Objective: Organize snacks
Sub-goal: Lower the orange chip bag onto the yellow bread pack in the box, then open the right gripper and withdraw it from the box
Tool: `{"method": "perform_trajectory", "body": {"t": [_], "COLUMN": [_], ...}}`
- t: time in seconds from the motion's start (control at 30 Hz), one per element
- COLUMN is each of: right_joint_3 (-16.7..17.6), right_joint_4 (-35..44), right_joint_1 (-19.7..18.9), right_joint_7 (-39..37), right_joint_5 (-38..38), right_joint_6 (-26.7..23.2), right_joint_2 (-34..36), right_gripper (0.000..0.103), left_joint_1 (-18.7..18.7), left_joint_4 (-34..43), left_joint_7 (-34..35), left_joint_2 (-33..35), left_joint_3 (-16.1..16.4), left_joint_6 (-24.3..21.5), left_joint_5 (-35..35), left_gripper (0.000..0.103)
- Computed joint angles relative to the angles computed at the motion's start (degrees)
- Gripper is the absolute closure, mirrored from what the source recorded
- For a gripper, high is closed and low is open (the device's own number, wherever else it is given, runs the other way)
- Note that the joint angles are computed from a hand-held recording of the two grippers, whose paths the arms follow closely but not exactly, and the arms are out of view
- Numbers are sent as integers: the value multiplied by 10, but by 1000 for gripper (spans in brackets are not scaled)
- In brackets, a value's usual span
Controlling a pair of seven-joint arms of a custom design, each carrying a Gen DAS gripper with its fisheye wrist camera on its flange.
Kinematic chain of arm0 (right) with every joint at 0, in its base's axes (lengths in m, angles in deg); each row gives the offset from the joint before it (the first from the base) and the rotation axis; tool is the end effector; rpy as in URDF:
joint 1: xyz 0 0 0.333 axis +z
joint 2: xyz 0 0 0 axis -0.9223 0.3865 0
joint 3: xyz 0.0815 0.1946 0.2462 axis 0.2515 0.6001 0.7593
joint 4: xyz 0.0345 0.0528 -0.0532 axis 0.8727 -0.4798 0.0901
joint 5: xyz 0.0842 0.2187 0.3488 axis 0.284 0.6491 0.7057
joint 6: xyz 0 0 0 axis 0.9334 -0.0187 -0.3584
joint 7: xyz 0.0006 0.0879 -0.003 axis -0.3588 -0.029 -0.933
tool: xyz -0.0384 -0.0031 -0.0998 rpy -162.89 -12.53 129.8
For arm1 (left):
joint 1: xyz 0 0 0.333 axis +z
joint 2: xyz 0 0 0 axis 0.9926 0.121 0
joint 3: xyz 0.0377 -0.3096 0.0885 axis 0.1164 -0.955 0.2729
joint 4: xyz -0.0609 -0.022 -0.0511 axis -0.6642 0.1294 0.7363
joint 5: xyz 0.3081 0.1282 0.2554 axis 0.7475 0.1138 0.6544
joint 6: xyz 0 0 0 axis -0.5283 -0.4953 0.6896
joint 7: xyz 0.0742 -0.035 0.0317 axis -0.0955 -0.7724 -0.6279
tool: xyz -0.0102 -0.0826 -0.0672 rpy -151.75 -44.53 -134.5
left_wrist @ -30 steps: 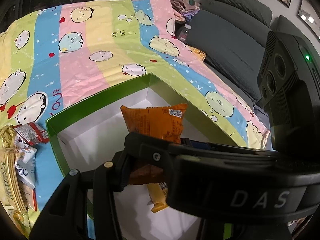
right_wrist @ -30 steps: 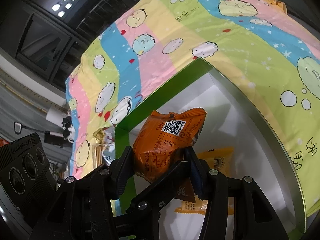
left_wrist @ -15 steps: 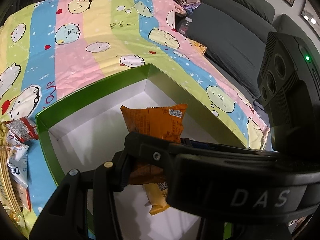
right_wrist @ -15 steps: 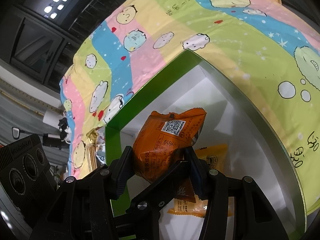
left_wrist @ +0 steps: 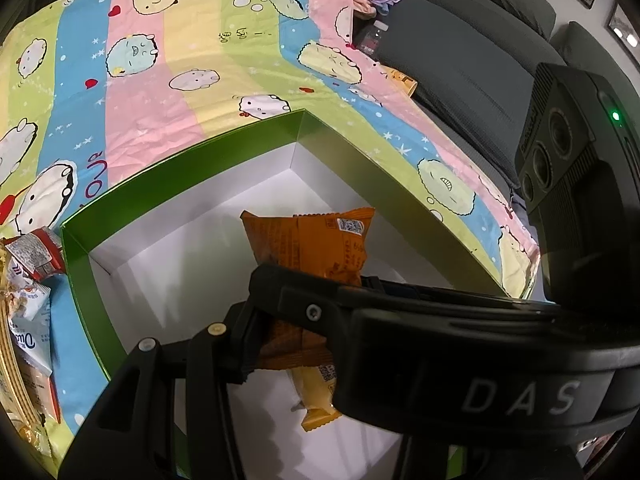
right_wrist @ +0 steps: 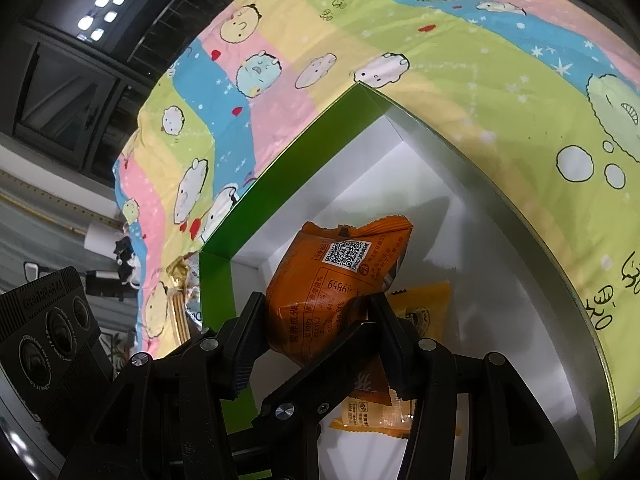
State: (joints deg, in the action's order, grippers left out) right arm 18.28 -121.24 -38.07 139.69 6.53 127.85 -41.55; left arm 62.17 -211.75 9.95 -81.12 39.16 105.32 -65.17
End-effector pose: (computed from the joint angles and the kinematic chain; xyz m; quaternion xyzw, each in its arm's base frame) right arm 0.4816 0.3426 0.4556 -0.6082 0.6900 0.0737 0.3853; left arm 0.4893 -0.2784 0.4656 -0.5617 0.7560 -0.3317 0.0540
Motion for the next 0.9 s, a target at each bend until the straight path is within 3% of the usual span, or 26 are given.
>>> {"method": "perform_trajectory", "body": {"t": [0.43, 0.53, 0.63, 0.7, 0.9], "right_joint_3": [1, 2, 3, 7, 21], "right_joint_4": [0, -11, -32, -47, -76], "right_joint_1": [-1, -1, -2, -10, -18], "right_joint_7": [-6, 22, 68, 126, 202], "right_joint_5": [20, -13, -53, -115, -212], "right_joint_6": [1, 18, 46, 60, 101], "right_joint_2": [3, -5, -21, -33, -67], "right_gripper": [49, 48, 34, 32, 24], "left_joint_1": [12, 11, 8, -2, -14], "left_joint_4": [13, 5, -11, -25, -85], "left_joint_7": [-18, -21, -23, -13, -43], "left_joint_2": [8, 0, -21, -43, -130], "left_joint_3": [-5, -5, 0, 11, 38], "left_joint_6": [-26, -19, -6, 2, 22], "left_joint_5": [23, 19, 19, 3, 15], "left_gripper": [52, 40, 30, 24, 15]}}
